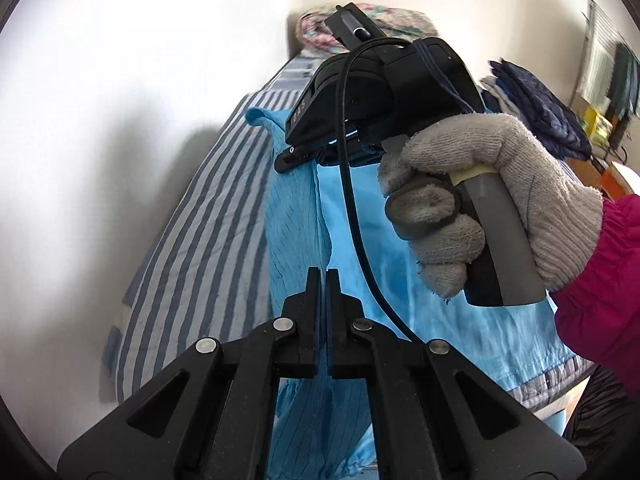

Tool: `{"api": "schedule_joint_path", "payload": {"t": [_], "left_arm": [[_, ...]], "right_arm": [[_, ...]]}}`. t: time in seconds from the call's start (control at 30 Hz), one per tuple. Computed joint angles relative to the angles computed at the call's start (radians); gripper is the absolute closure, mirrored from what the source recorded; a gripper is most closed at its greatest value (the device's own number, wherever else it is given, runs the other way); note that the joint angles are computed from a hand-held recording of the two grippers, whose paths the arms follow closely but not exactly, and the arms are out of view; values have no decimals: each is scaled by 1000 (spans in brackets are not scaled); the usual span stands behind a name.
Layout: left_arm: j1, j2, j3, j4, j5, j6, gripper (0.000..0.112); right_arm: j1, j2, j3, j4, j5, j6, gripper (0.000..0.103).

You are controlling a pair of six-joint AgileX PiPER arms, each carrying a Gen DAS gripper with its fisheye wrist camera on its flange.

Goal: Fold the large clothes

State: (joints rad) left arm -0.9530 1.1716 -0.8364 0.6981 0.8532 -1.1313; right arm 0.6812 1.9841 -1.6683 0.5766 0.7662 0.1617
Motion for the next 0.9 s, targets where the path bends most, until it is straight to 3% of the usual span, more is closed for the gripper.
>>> {"api": "schedule_joint_path", "payload": {"t": [0.13,0.23,0.33,0.43,0.6,0.67,0.77,0.9], "left_arm": [[-149,67,-54,76,62,-48,112],[-215,121,-85,83,70,-48,112],[-269,173,-113,64,65,-31,112],[-268,175,-112,-23,17,37,112],[-149,40,-58,-316,-120,228,112],[-102,-19,-43,-356,-120,259,112],[-9,-100,-18,-391,-95,254,112],[178,-151,19,-534,-119,386,112]], "right_arm": [[-84,-217,344,276,-172,-230,103],[-195,-351,588,552,-217,-465,103],[-272,-410,748,704,-233,-572,103],[-325,-406,813,706,-227,-573,103],[-317,-391,771,493,-248,-416,103],[-323,-410,761,375,-220,-352,103],[-281,-358,711,285,-245,-293,103],[-304,-309,709,301,-252,-391,103]]}}
